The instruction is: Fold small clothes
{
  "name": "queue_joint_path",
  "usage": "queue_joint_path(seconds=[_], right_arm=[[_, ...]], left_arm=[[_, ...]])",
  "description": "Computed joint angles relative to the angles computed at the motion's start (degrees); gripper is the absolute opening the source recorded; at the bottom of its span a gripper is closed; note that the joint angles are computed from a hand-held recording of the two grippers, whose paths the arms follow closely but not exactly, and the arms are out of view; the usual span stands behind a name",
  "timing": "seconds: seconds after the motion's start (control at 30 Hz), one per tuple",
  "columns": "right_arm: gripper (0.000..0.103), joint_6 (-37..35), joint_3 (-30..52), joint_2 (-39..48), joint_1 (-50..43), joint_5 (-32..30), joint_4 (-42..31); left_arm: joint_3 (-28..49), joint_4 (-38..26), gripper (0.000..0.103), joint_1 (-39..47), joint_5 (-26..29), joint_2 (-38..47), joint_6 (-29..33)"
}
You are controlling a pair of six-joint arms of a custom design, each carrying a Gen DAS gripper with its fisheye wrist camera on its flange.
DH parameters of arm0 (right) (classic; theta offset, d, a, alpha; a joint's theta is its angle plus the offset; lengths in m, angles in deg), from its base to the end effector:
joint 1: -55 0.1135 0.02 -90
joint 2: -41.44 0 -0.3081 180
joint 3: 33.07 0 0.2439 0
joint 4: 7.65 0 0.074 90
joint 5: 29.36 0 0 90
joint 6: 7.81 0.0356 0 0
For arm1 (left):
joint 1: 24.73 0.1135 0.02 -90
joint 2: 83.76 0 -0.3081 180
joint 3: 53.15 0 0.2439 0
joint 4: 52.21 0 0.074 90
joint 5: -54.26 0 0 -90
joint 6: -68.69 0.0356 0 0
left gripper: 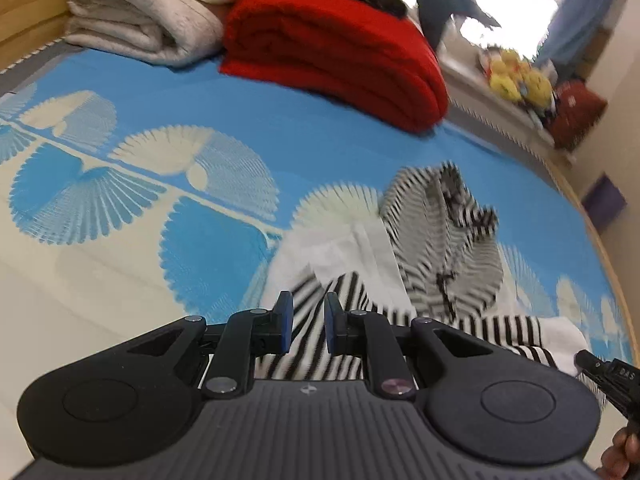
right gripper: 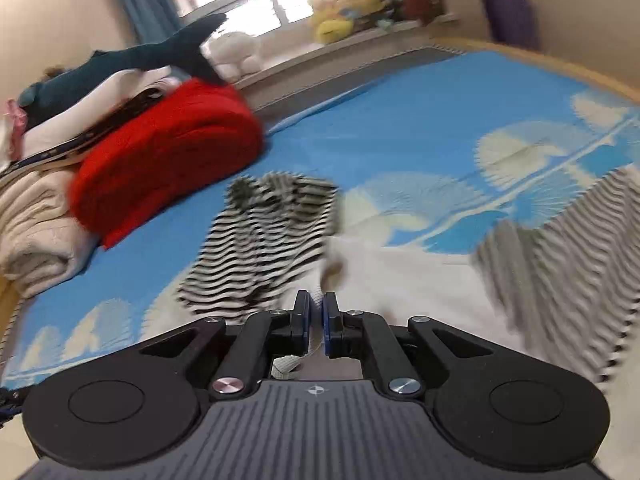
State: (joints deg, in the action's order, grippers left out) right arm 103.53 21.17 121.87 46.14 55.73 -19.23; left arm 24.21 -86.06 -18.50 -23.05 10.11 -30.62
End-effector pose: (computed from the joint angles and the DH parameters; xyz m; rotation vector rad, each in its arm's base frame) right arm 0.2714 -0.0392 0.2426 0.5369 2.1703 0.2144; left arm 0.3428 0.0296 0.2679 -0.2331 2.4315 -0.2949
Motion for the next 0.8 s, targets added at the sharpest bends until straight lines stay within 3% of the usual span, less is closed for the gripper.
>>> queue_joint_path(seconds=[0.2,0.33,0.37,0.43,0.47,0.6,0.67,0.7,0.8], right_arm=[[0.006,0.83,3.16,7.98,-6.73,6.0,-11.11],[0.01,0.5,1.04,6.32,-7.84,2.93,-7.24],[0.012,1.11,1.6,7.09,-8.01,0.94,-7.79],[0.029,3.76,4.47,11.15,-9.5,-2.99,-11.96],[0.033,4.96,5.24,12.64,-9.71,-3.61,-13.36],[0.036,7.05,5.72,17.22,-9.93,-4.26,-14.01],[0.026,6.84,5.02,16.87,-9.74,-4.74,-12.45],[0.007,6.39,4.99,16.52,-9.39,-5.17,-12.31],[0.006,6.83,2.88,11.09,-8.11,-4.5,-8.34]], left_arm=[[0.58,-4.75,0.016,-2.41,2.17,5.37,0.65],[-0.4,-4.79,0.016,-2.85,2.4,7.98,0.07],[-0.63,-4.77,0.016,-2.92,1.89,8.43,0.15],[-0.58,-5.11,0.016,-3.28,0.49,8.8,0.19],[-0.65,-5.07,0.016,-3.2,0.18,8.87,0.36],[-0.31,-5.23,0.016,-2.88,0.38,9.07,0.36],[0.03,-5.53,0.016,-2.92,0.18,9.43,0.49],[0.13,-5.66,0.016,-3.08,0.07,9.55,0.53],[0.2,-6.04,0.016,-3.48,0.25,9.76,1.17]])
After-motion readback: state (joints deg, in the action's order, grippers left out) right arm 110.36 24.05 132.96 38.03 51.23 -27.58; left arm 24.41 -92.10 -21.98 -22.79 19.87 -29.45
